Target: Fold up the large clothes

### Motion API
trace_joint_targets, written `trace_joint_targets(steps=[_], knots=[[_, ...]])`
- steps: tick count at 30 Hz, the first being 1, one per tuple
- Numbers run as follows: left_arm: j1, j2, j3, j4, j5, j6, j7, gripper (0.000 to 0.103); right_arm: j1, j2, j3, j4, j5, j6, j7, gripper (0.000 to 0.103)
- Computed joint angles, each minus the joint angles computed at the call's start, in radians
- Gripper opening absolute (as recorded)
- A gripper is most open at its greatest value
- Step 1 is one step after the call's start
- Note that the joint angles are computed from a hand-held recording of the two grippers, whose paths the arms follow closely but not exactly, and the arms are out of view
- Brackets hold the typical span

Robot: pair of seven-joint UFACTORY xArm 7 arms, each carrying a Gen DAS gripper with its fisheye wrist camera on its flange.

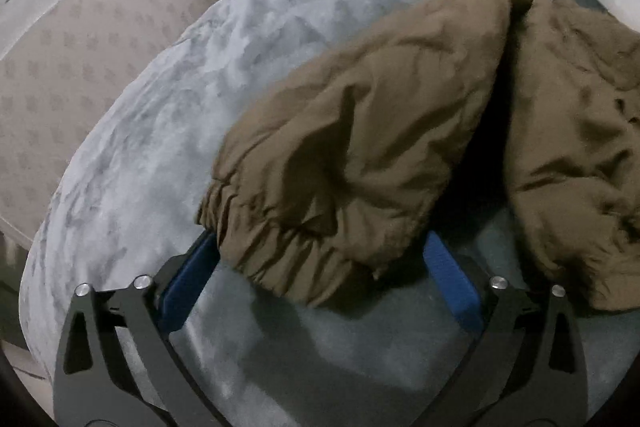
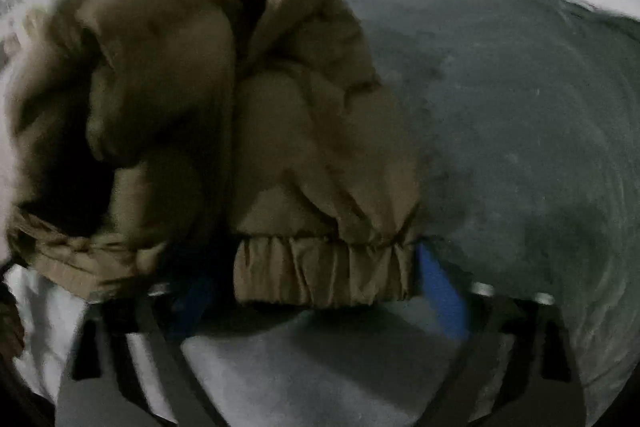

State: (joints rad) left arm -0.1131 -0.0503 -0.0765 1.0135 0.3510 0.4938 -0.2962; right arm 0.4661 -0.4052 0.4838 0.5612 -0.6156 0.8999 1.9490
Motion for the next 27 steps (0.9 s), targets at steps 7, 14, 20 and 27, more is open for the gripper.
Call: trace_joint_targets(steps=[7, 14, 20, 27], knots=[[-0.002, 0.046, 0.022, 0.066, -0.132, -0.043, -0.040, 0.008, 0.018, -0.218, 0.052, -0.062, 0.086, 0.223, 0.103, 0.010], [0.076, 0.033, 0.069, 0.118, 0.274, -0.100, -0.306, 0.008, 0.112, -0.606, 0.024, -0.165, 0.213, 0.792, -0.168, 0.009], [0.158, 0.003, 0.080, 0.162, 0.355, -0.086, -0.343, 0.009, 0.099, -0.775, -0.001, -0.168, 0.147, 0.979, -0.424, 0.012], [0.206, -0.076, 0.091, 0.072, 0.231, -0.004, -0.202, 0.080, -0.006, -0.680, 0.116, -0.114, 0.243, 0.880, -0.409, 0.083]])
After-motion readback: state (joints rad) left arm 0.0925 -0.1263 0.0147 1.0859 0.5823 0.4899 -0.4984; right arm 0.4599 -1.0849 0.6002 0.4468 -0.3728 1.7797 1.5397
